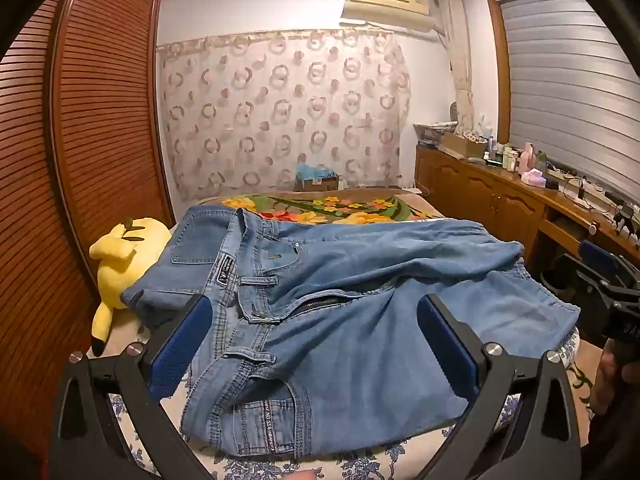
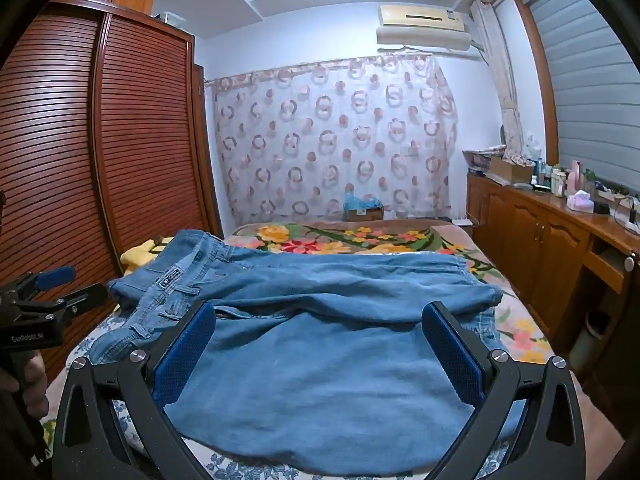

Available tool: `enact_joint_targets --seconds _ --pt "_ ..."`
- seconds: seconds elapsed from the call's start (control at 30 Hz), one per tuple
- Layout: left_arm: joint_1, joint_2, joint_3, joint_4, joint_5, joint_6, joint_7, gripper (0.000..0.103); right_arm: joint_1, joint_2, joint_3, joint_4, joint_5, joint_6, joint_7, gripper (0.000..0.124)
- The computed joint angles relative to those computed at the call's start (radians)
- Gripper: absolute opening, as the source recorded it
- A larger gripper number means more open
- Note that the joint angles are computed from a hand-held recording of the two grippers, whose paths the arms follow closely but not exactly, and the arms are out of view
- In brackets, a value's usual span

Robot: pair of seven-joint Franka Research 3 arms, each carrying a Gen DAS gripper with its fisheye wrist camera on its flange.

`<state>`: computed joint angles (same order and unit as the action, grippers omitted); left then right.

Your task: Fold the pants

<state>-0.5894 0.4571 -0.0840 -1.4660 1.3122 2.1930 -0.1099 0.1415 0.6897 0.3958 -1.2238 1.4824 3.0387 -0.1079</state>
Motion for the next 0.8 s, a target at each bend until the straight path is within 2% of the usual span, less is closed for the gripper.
enact_joint_targets --seconds 0.3,0.53,0.63,0.8 --pt "-0.001 -0.001 0.003 -0.001 -0.01 0.008 -0.005 0.102 0.0 -0.002 -0.003 -0.001 0.015 0.003 -0.011 0.103" --pt "0.001 -0.001 0.0 0.0 -0.01 0.007 -0.005 0.102 0.002 -0.03 -0.008 -0.029 0.078 0.003 -0.071 0.103" --pt "0.001 -0.001 0.0 0.0 -0.011 0.007 -0.005 0.102 0.022 -0.011 -0.035 -0.005 0.043 -0.008 -0.026 0.103" --pt "0.002 -0.001 0.0 -0.001 -0.011 0.008 -0.005 0.102 0.012 -0.012 -0.021 -0.009 0.043 -0.005 -0.031 0.103"
